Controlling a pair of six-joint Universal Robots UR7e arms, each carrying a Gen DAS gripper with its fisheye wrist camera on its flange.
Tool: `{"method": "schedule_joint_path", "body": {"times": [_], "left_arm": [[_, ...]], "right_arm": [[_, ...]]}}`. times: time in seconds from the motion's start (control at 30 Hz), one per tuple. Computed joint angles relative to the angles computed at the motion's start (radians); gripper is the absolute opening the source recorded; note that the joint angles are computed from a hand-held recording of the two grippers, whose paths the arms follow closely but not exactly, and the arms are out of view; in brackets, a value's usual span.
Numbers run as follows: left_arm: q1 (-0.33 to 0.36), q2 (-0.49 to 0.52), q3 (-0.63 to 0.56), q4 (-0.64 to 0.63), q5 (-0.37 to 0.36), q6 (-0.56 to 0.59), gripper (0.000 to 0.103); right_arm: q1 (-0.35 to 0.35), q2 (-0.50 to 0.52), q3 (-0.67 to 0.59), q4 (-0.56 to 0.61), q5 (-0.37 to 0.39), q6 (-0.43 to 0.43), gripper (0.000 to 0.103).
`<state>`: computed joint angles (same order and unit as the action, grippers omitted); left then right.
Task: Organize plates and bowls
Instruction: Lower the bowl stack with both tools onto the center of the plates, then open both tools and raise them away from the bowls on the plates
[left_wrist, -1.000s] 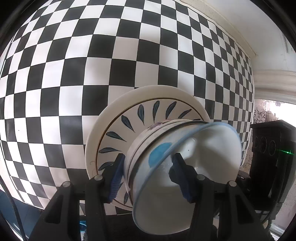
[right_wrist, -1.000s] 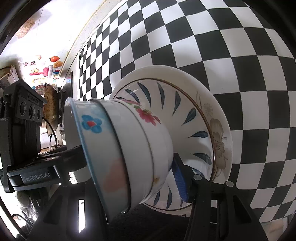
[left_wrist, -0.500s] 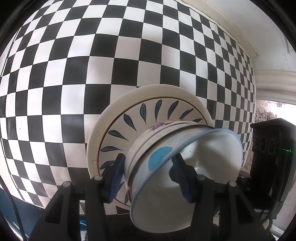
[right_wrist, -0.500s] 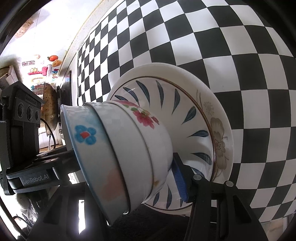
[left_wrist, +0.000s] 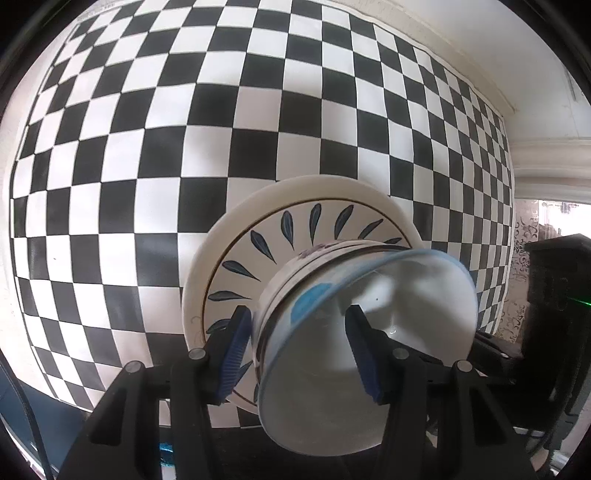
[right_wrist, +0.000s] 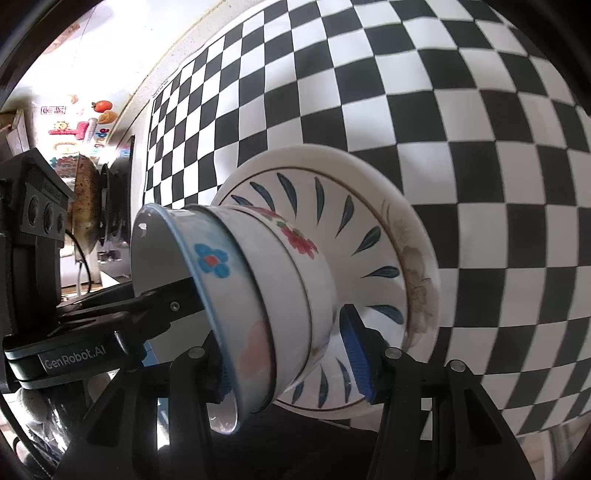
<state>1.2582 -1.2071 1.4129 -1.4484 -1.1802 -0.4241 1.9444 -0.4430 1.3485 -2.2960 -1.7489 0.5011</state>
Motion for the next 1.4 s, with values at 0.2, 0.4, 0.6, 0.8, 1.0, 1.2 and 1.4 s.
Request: {"method": "schedule_joint_path", "body": {"times": [0.2, 0.4, 0.6, 0.8, 1.0, 1.2, 1.4], "left_arm": [[-0.04, -0.03, 0.026, -0.016, 0.068, 0.004, 0.05], [-0.096, -0.086, 0.063, -0.03, 0.17, -0.02, 0.05], [-0.149, -0.146, 0.099, -0.048, 0.271, -0.047, 0.051], [-0.217, -0.225, 0.185, -0.154, 0.38, 0.012, 0.092], [-0.253, -0.276, 0.211, -0.205, 0.363, 0.025, 0.098], [-0.31, -0.334, 0.257, -0.227, 0.394, -0.014, 0.098], [-0.402, -0.408, 0.325, -0.186, 0.496, -0.131, 0.098]], "right_arm": [[0.042, -0.023, -0.011, 0.045, -0.107, 0.0, 0.053], [0.107, -0.051, -0.03, 0.09, -0.258, 0.0, 0.06], [0.177, -0.079, -0.03, 0.089, -0.431, 0.006, 0.094], [0.238, -0.114, 0.004, 0.008, -0.525, 0.01, 0.103], [0.283, -0.143, 0.036, -0.044, -0.582, 0.013, 0.103], [0.322, -0.186, 0.083, -0.08, -0.618, -0.023, 0.103], [0.372, -0.245, 0.16, -0.125, -0.661, -0.021, 0.103]]}}
